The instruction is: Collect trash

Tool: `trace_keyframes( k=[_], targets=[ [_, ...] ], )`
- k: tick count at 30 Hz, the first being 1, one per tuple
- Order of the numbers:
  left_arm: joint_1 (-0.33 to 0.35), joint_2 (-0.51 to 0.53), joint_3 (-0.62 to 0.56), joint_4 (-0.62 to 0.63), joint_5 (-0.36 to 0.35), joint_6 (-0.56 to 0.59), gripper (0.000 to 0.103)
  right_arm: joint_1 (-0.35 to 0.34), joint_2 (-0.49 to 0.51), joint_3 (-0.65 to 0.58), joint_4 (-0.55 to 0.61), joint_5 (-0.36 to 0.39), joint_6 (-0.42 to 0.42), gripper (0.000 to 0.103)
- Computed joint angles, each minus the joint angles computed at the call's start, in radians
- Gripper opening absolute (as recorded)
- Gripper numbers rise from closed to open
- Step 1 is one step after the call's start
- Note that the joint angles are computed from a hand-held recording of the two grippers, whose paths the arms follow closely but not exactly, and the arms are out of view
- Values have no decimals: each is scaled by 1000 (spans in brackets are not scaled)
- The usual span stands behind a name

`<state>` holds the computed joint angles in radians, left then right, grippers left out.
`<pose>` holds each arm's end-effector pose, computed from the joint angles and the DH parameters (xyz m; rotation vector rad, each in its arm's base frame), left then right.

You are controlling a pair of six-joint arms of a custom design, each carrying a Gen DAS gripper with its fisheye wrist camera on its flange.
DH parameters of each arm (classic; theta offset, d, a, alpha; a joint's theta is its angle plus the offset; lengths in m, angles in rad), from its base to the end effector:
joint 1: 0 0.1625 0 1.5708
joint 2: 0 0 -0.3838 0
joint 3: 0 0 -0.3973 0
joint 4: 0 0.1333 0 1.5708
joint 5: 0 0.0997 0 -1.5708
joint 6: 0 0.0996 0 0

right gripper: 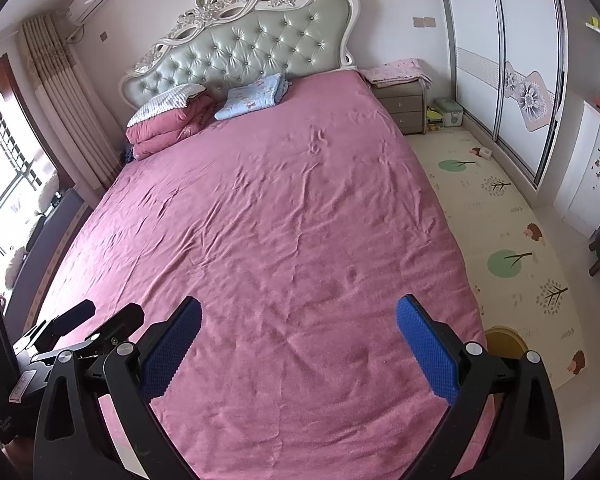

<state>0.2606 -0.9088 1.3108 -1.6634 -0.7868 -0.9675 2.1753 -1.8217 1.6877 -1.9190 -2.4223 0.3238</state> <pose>-0.5998 -0.3707 0.2122 0.5709 2.3767 -0.7565 0.2852 -0.3101 0.5755 0.0706 -2.4078 1.0124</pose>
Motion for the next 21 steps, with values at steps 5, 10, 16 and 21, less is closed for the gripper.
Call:
trace_keyframes(
  k=[5,10,16,21],
  targets=[
    [4,0,-3,13,-3,-17,99,2,3,-2,4,-4,6,94],
    [4,2,-10,32,3,-27,99,-6,-1,-1,12,7,2,94],
    [2,4,-16,55,10,-44,99,-22,-5,1,13,24,-13,94],
    [6,2,-12,42,3,-38,99,-26,-5,-2,19,28,-11,94]
  ],
)
